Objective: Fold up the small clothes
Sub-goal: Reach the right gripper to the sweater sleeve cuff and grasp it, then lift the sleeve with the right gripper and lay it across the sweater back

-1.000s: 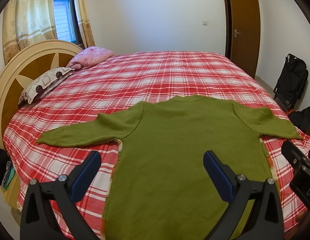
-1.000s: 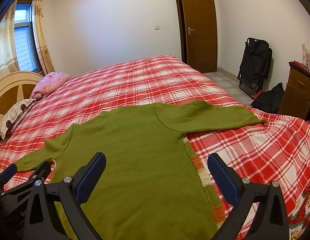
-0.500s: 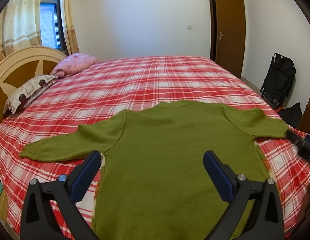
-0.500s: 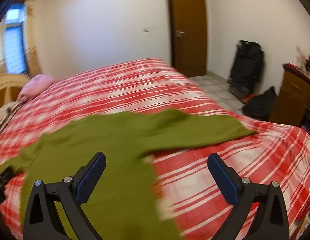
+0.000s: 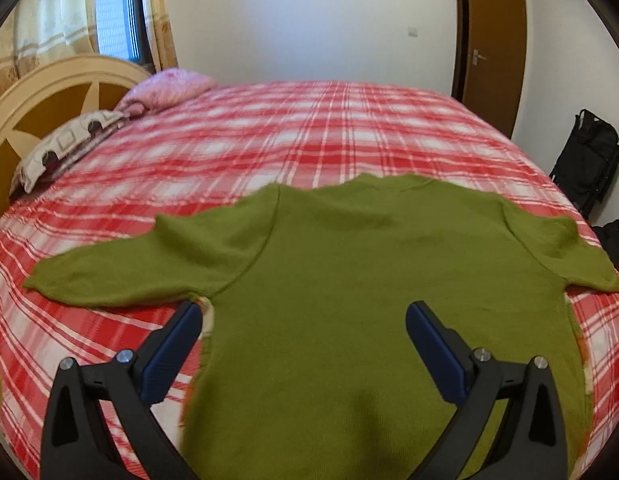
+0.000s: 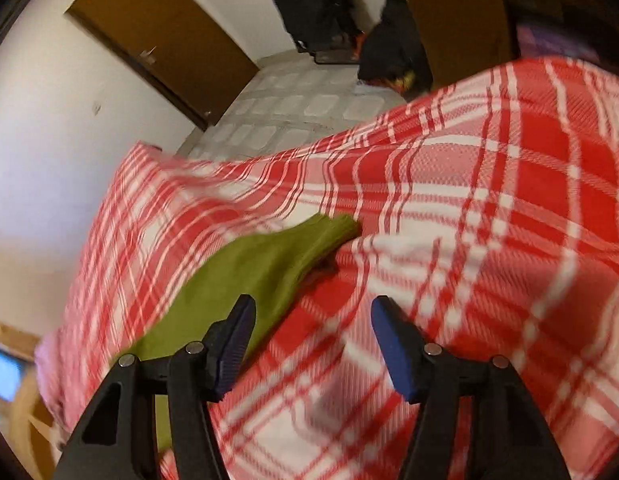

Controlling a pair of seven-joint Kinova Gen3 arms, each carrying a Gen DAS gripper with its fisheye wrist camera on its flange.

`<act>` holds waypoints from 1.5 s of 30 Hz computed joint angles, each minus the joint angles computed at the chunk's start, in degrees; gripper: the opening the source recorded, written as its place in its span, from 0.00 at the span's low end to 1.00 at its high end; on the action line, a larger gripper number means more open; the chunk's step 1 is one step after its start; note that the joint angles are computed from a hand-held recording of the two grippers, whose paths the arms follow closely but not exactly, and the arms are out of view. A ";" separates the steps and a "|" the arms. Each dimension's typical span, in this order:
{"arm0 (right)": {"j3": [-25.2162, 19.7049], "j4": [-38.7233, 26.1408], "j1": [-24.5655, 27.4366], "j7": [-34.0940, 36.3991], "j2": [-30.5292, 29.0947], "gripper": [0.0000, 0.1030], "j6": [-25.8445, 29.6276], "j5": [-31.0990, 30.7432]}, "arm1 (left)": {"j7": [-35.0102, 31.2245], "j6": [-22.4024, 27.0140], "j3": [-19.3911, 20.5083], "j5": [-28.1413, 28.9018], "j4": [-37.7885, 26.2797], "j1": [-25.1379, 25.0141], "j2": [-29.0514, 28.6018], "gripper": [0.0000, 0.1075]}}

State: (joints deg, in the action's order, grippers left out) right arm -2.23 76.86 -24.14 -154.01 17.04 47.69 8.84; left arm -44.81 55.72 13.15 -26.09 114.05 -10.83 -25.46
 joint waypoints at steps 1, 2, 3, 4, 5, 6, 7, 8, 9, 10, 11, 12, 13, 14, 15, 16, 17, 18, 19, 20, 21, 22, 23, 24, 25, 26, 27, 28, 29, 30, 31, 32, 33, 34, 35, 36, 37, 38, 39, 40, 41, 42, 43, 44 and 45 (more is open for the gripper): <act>-0.49 -0.65 1.12 1.47 0.65 0.60 -0.49 -1.21 | 0.44 -0.20 0.12 0.00 0.15 -0.32 0.62 0.96; -0.99 -1.64 1.88 2.36 1.35 0.60 -0.05 -1.79 | 1.17 -0.52 0.23 -0.05 0.37 -0.74 1.75 0.96; -0.51 -3.45 1.92 3.42 2.66 0.60 1.32 -2.68 | 1.43 -0.67 -0.02 0.09 0.44 -0.57 2.21 0.96; -0.37 -5.71 2.04 3.75 4.10 0.60 3.56 -3.00 | 1.80 -0.99 -0.32 0.28 0.61 -0.43 2.79 0.96; 0.17 -7.49 1.49 3.40 5.16 0.60 5.40 -2.61 | 2.49 -1.14 -0.25 0.09 0.75 -0.49 3.46 0.96; 0.97 -9.02 0.75 3.23 6.07 0.60 6.64 -1.81 | 3.58 -1.11 0.28 -0.60 0.98 -0.68 3.96 0.96; 0.71 -10.24 1.06 3.62 6.81 0.60 6.95 -1.93 | 4.60 -1.12 0.67 -1.37 1.31 -0.72 4.30 0.96; 0.54 -10.69 1.08 3.76 6.96 0.60 7.75 -1.87 | 5.90 -1.07 1.12 -2.15 1.63 -0.83 4.85 0.96; 1.35 -12.21 0.15 3.72 7.88 0.60 9.11 -0.87 | 6.80 -0.92 1.11 -2.45 1.73 -0.54 5.22 0.96; 1.46 -13.67 0.29 4.22 8.89 0.60 10.07 -0.81 | 7.44 -1.24 0.56 -2.50 2.01 -0.17 5.57 0.96; 1.52 -15.54 0.19 5.09 9.95 0.60 11.96 -0.63 | 7.89 -1.73 -0.24 -2.25 2.35 0.25 5.83 0.96; 2.08 -17.47 -0.34 5.97 11.15 0.60 13.44 -0.71 | 8.64 -1.91 -0.56 -2.14 2.52 0.49 6.20 0.96; 1.58 -18.56 -0.12 6.34 11.89 0.60 13.98 -0.47 | 9.14 -2.01 -0.86 -2.21 2.71 0.77 6.38 0.96; 1.34 -18.87 0.07 7.13 12.27 0.60 13.75 -0.98 | 9.68 -2.19 -1.13 -2.22 3.02 1.02 6.62 0.96; 0.14 -19.29 1.22 8.01 12.95 0.60 13.48 -2.43 | 10.13 -2.13 -1.21 -2.40 3.20 1.28 6.82 0.96; -0.32 -19.55 2.00 8.40 13.71 0.60 13.26 -4.34 | 10.47 -2.17 -1.28 -2.69 3.28 1.53 7.14 0.96; -1.17 -18.75 2.86 8.21 14.05 0.56 12.17 -5.68 | 10.92 -1.93 -1.09 -3.04 3.34 1.81 7.56 0.96; -0.96 -16.96 2.88 7.08 13.56 0.51 10.14 -6.22 | 11.14 -1.75 -1.17 -3.24 3.38 2.22 7.73 0.96; -0.49 -14.96 2.56 5.77 12.74 0.46 7.81 -5.99 | 11.50 -1.84 -1.25 -3.61 3.49 2.51 7.76 0.96; -0.24 -12.98 2.57 5.39 12.06 0.31 5.48 -6.16 | 11.75 -1.89 -1.37 -3.82 3.61 2.84 7.59 0.96; 0.09 -11.34 2.73 5.94 11.60 0.19 3.62 -7.11 | 11.78 -1.92 -1.58 -3.86 3.66 3.15 7.52 0.96; -0.54 -10.27 3.37 6.13 11.31 0.17 2.59 -7.34 | 11.72 -2.20 -1.90 -4.02 3.79 3.32 7.55 0.96; -1.03 -9.30 3.58 5.84 10.87 0.12 1.57 -6.63 | 11.72 -2.42 -2.05 -4.18 3.91 3.46 7.56 0.96; -0.46 -8.00 2.74 4.62 9.87 0.11 0.35 -5.00 | 11.88 -2.51 -2.00 -4.34 4.06 3.58 7.45 0.96; -0.05 -7.12 1.78 2.72 8.97 0.10 -0.33 -2.67 | 11.92 -2.74 -2.06 -4.50 4.15 3.66 7.46 0.96; 0.94 -6.56 0.33 1.07 8.09 0.09 -0.59 -0.34 | 11.81 -2.88 -2.13 -4.58 4.22 3.79 7.45 0.96; 1.42 -6.58 -0.76 -0.21 7.47 0.08 -0.18 1.99 | 11.48 -2.79 -2.32 -4.38 4.09 3.97 7.45 0.96; 2.51 -6.75 -2.48 -1.03 6.84 0.08 0.29 4.25 | 10.55 -2.64 -2.97 -3.70 3.72 4.29 7.44 0.96; 4.33 -7.67 -5.13 -0.92 6.25 0.08 1.68 6.58 | 9.64 -2.51 -3.56 -3.01 3.42 4.51 7.38 0.96; 5.09 -8.94 -6.96 -0.82 6.23 0.08 2.98 8.91 | 8.45 -2.34 -4.32 -2.13 3.11 4.76 7.12 0.96; 6.66 -10.32 -9.61 -0.41 6.19 0.08 4.41 11.24 | 7.71 -2.29 -4.71 -1.60 2.97 4.73 6.82 0.96; 7.96 -12.17 -12.26 0.50 6.24 0.08 6.15 13.57 | 7.09 -1.94 -4.94 -1.21 2.79 4.57 6.22 0.96; 8.97 -14.07 -14.92 1.96 6.13 0.08 7.69 15.90 | 6.50 -1.70 -5.12 -0.87 2.73 4.39 5.26 0.96; 9.24 -15.42 -16.98 2.76 6.08 0.08 8.50 18.23 | 5.97 -1.75 -5.23 -0.61 2.76 4.11 4.55 0.96; 8.45 -17.08 -18.56 3.98 6.05 0.08 9.36 20.55 | 5.36 -1.68 -5.39 -0.46 2.71 3.73 3.51 0.96; 6.84 -19.73 -20.21 5.94 6.26 0.05 10.66 22.80 | 4.93 -1.56 -5.25 -0.61 2.62 3.13 2.55 0.96; 5.24 -21.50 -20.80 7.12 6.61 0.05 11.51 24.13 | 4.59 -1.39 -4.94 -0.86 2.56 2.45 1.61 0.96; 2.59 -24.02 -21.71 9.23 7.05 0.05 11.78 25.51 | 4.19 -1.23 -4.78 -1.22 2.50 1.70 0.35 0.96; 0.99 -26.67 -22.57 11.24 7.76 0.05 12.96 26.19 | 3.56 -1.24 -4.93 -1.20 2.47 1.13 -0.76 0.96; 0.46 -29.33 -24.41 13.26 8.91 0.05 13.51 27.12 | 2.84 -1.45 -5.21 -0.91 2.48 0.63 -1.57 0.96; 0.99 -31.98 -26.81 15.49 10.35 0.05 13.31 27.34 | 1.81 -1.65 -6.05 -0.42 2.54 0.24 -2.75 0.96; 0.76 -34.64 -28.80 17.82 11.75 0.05 12.97 27.02 | 0.76 -1.79 -6.83 0.16 2.59 -0.21 -3.81 0.96; 0.09 -37.29 -30.24 20.15 13.33 0.05 12.51 26.00 | 0.07 -2.02 -7.03 0.58 2.76 -0.90 -4.46 0.96; -0.03 -39.95 -31.49 22.45 15.05 0.05 12.16 24.24 | -0.61 -1.99 -7.55 0.89 2.95 -1.80 -5.55 0.96; -0.17 -42.60 -32.57 24.24 16.68 0.05 12.65 22.83 | -1.34 -2.21 -8.00 1.29 3.30 -2.54 -6.35 0.96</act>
State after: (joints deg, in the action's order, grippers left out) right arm -2.40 34.26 -56.71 -129.77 33.72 60.33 31.67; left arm -46.16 53.51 5.14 -24.80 117.35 -13.37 -31.81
